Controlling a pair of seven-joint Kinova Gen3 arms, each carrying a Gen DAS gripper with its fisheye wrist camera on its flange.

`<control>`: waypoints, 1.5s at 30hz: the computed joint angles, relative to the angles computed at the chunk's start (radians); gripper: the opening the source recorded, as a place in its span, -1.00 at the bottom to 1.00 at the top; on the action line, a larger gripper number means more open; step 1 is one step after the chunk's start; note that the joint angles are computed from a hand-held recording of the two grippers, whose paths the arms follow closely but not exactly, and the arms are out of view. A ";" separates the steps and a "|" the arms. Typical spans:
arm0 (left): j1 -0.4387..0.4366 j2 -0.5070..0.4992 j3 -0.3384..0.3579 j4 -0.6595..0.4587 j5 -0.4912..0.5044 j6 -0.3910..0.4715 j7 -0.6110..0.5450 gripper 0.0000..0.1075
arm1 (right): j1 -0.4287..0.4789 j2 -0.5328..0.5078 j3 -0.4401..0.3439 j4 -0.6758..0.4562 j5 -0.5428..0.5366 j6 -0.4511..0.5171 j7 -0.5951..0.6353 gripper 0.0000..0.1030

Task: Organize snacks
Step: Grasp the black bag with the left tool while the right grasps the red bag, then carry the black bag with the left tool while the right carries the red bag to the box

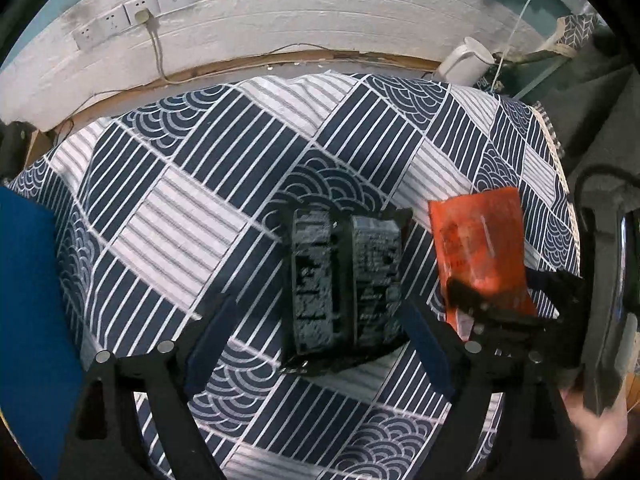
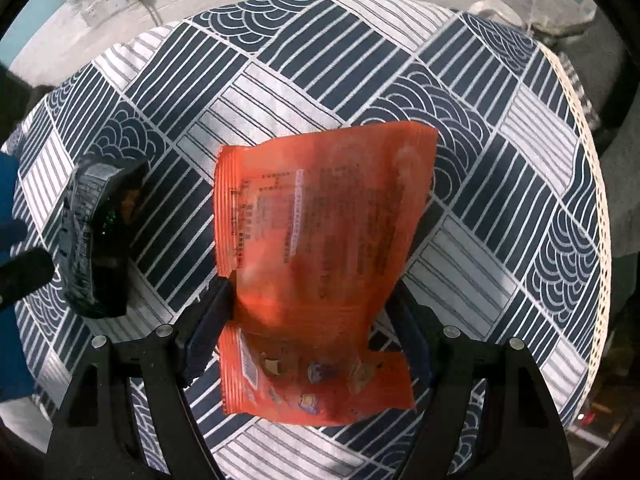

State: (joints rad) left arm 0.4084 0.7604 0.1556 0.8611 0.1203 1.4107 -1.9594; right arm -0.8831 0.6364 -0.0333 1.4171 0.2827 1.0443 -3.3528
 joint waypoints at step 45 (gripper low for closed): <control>0.034 -0.144 0.001 0.225 -0.136 -0.202 -0.260 0.10 | -0.068 -0.124 -0.045 -0.023 0.158 0.158 0.135 -0.35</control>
State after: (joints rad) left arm 0.4429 0.6164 0.1562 1.0859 -0.0162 1.2085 -2.2199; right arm -0.9512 0.5120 -0.0785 1.3937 0.4404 1.2018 -3.2181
